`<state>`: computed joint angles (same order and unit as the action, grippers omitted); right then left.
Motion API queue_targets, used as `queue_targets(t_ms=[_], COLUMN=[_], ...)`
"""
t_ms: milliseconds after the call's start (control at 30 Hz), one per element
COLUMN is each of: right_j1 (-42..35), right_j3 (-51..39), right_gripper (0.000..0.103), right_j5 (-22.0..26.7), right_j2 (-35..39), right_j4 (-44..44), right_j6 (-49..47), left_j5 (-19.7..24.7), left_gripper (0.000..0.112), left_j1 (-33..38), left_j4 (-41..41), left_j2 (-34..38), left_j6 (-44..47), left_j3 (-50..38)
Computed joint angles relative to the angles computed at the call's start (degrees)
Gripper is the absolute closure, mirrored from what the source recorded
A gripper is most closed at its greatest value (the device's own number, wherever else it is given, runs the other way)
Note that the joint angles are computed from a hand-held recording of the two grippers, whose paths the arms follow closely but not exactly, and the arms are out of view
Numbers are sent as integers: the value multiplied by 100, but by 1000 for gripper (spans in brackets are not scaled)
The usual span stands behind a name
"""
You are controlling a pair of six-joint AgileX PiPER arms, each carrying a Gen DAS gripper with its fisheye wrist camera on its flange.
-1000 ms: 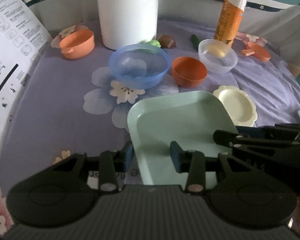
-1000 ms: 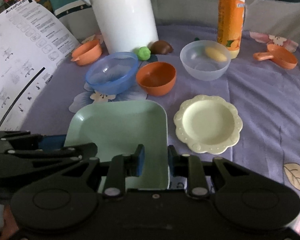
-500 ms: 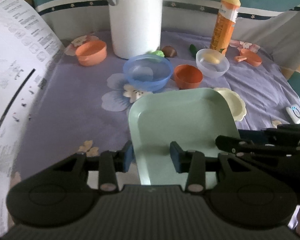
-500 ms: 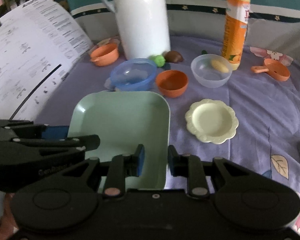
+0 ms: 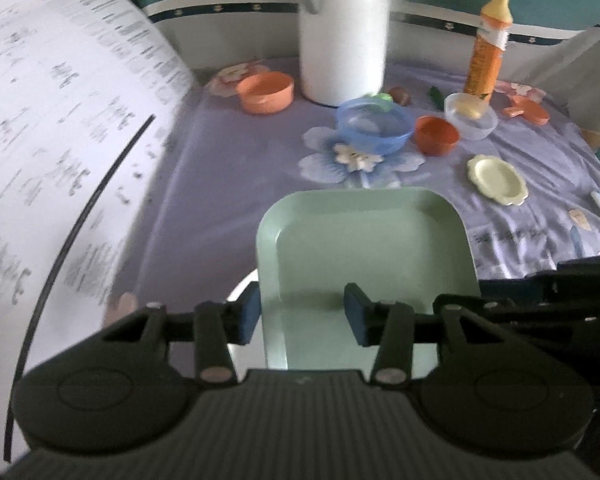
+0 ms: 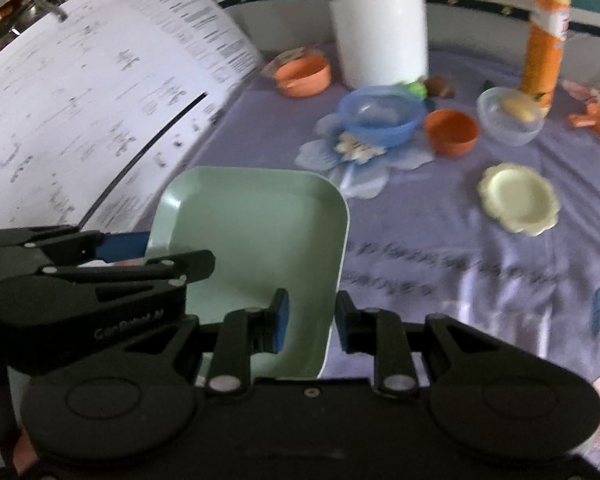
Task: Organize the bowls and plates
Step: 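Carry the green square plate onto the white plate and release it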
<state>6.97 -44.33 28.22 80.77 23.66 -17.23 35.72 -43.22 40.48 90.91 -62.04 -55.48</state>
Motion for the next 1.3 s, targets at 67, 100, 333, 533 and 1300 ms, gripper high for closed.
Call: queue_targets(t_ms=[67, 100, 333, 533, 1300], right_j1=[201, 297, 805, 1019, 967], right_j3=[2, 5, -35, -166, -367], right_gripper=[78, 78, 78, 78, 76], right_j5=[11, -2, -83, -61, -246], right_j2=[57, 89, 353, 606, 1319], right_j4=[-58, -116, -683, -1298, -1409], right_j6=[214, 334, 1215, 1988, 2224], left_j5=[-71, -130, -658, -1131, -1703], left_gripper=[69, 69, 69, 68, 66], left_j1=[90, 149, 500, 809, 1175], left_j4=[-18, -40, -155, -425, -975], left_j2=[-162, -233, -339, -60, 679], left_j6=[1, 18, 129, 454, 1257], left_j3=[238, 358, 890, 958, 708])
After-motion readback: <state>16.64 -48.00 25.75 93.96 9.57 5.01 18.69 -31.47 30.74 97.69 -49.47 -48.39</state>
